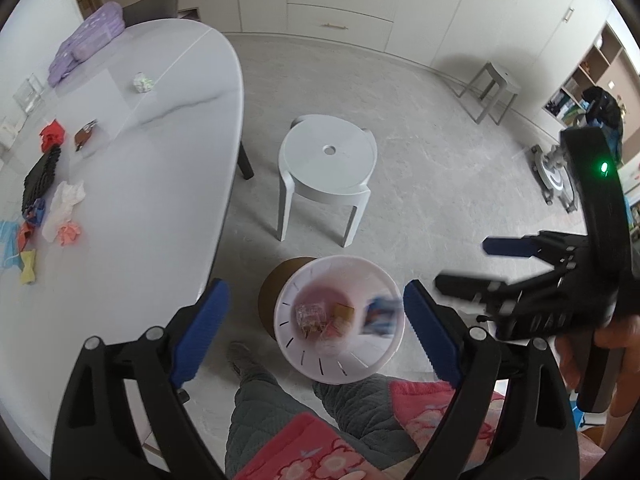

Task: Collect trash
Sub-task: 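Grasp the red crumpled paper with the left gripper while the right gripper grasps the white-green paper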

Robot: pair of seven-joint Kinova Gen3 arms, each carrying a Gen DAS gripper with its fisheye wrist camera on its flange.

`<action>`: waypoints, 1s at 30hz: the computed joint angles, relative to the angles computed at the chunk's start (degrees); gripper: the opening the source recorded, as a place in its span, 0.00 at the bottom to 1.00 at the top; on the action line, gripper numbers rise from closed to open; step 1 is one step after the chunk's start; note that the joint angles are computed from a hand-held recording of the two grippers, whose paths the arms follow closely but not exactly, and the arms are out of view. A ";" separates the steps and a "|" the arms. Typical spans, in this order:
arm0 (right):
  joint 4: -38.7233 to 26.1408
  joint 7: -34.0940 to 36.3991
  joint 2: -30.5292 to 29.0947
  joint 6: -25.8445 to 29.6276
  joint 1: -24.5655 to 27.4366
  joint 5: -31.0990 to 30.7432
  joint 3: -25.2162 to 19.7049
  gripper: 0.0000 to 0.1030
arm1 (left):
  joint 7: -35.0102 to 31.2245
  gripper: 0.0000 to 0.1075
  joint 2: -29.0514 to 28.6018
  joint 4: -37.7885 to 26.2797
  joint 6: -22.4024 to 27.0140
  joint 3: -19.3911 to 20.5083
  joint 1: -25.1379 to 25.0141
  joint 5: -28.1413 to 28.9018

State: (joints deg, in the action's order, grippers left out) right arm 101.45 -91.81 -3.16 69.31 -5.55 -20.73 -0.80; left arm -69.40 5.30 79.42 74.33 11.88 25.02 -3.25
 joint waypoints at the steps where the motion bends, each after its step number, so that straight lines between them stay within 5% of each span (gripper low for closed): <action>1: -0.15 -0.63 -0.01 -0.26 0.24 -0.23 0.23 0.93 | -0.07 0.79 -0.19 0.18 0.04 -0.23 -0.29 0.18; 6: -3.07 -3.89 1.58 -0.82 7.64 -0.16 -7.87 0.95 | -0.69 0.79 -1.47 1.20 0.28 -1.14 -2.12 0.80; 15: -13.65 -13.61 7.68 -3.79 0.58 6.68 -14.09 0.97 | -5.25 0.79 -5.26 4.00 -0.21 -4.88 -9.88 2.33; 25: -37.34 -21.04 23.98 -0.83 -21.56 15.19 -10.00 0.97 | -15.66 0.79 -6.85 6.89 -2.90 -14.13 -25.85 0.61; 30: -50.62 -19.89 33.24 0.83 -33.60 11.14 1.89 0.97 | -21.96 0.79 -0.48 3.66 -6.23 -18.87 -36.13 2.11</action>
